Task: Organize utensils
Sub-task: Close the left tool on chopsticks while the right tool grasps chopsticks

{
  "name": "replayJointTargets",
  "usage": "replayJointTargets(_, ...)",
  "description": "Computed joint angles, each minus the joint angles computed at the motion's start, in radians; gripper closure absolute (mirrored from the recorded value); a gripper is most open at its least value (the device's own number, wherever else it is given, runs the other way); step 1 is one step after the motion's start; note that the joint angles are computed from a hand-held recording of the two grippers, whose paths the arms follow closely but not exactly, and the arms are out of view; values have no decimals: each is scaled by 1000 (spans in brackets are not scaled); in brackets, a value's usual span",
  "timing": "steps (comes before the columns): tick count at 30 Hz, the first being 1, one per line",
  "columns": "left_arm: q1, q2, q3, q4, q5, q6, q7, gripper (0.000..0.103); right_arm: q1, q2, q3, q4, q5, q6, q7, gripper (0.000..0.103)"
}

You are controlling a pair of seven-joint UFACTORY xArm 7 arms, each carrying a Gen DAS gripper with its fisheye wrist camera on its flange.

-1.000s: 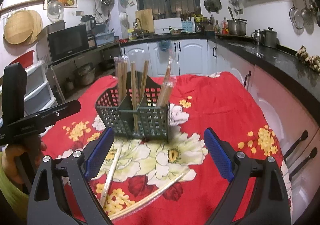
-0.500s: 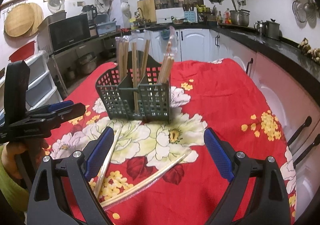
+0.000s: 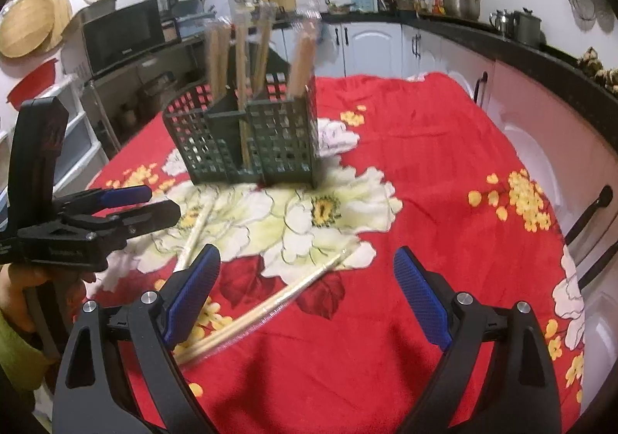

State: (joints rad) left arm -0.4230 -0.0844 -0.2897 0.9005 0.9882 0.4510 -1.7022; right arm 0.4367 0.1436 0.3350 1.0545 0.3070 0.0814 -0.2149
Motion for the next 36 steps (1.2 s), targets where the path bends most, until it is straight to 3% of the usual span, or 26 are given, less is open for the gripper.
replayJointTargets(8, 13, 74, 59, -4, -72, -123, 37, 14, 10, 80, -37, 84, -65, 104, 81, 34)
replayJointTargets(13, 26, 104, 94, -3, -164, -189, 100, 29, -4, 127, -29, 145, -58, 166, 97, 44)
replayJointTargets(20, 18, 135, 125, 24, -245, -174, 166, 48, -22, 193, -26, 244, -18, 293, 104, 54)
replayJointTargets(26, 28, 125, 145, 3, -232, -181, 159, 77, -27, 272, -29, 354, 33, 382, 120, 62)
replayJointTargets(28, 36, 119, 150, -12, -214, -198, 135, 87, -20, 296, -40, 390, 25, 400, 137, 73)
replayJointTargets(30, 48, 110, 151, -28, -217, -214, 135, 93, -6, 308, -60, 406, 1, 402, 168, 87)
replayJointTargets(36, 70, 98, 143, -53, -240, -252, 173, 97, -52, 311, -13, 398, 53, 367, 95, 92)
